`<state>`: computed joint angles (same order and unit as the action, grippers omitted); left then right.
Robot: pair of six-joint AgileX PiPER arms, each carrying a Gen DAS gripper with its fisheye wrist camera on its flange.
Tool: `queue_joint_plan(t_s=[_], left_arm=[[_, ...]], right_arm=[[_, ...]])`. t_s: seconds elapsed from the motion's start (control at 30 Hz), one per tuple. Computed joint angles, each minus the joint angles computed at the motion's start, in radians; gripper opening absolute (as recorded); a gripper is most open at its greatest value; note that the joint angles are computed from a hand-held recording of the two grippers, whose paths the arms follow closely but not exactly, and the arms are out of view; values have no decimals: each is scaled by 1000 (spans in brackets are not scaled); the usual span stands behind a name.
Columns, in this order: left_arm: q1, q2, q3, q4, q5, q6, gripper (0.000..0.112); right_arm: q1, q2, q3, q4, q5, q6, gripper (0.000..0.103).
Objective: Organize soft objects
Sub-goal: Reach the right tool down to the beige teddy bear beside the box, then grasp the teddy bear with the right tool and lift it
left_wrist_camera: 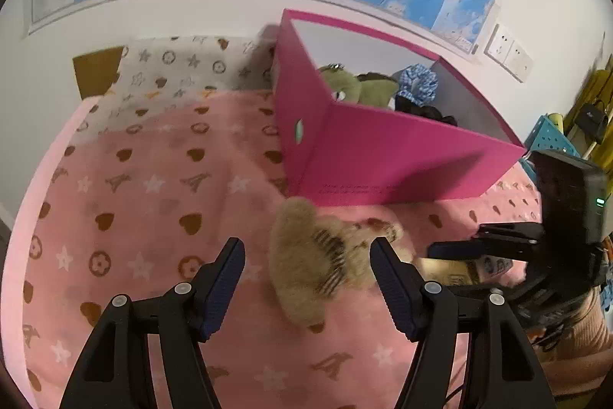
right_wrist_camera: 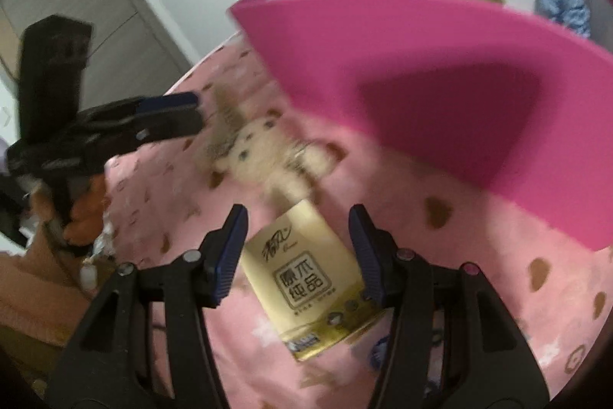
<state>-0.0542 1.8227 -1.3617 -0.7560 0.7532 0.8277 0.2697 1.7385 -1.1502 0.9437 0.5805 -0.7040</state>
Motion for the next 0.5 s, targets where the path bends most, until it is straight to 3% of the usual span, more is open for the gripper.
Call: queue_joint_plan(t_s=[0.2,0.33,0.4,0.5], left_arm=[[32,44,-21,-25,55,20,69],[45,61,-25,-70,98,64,67],[38,69,-29,-64,108,68,55],[20,73,-30,-38,106,57,46]], right_arm=[[6,14,-30,31,-24,8,57],[9,85,-104,-50,-29,151,57],[8,112,-126,-36,-19,155,57],[4,129,-140,24,-8,102,57]])
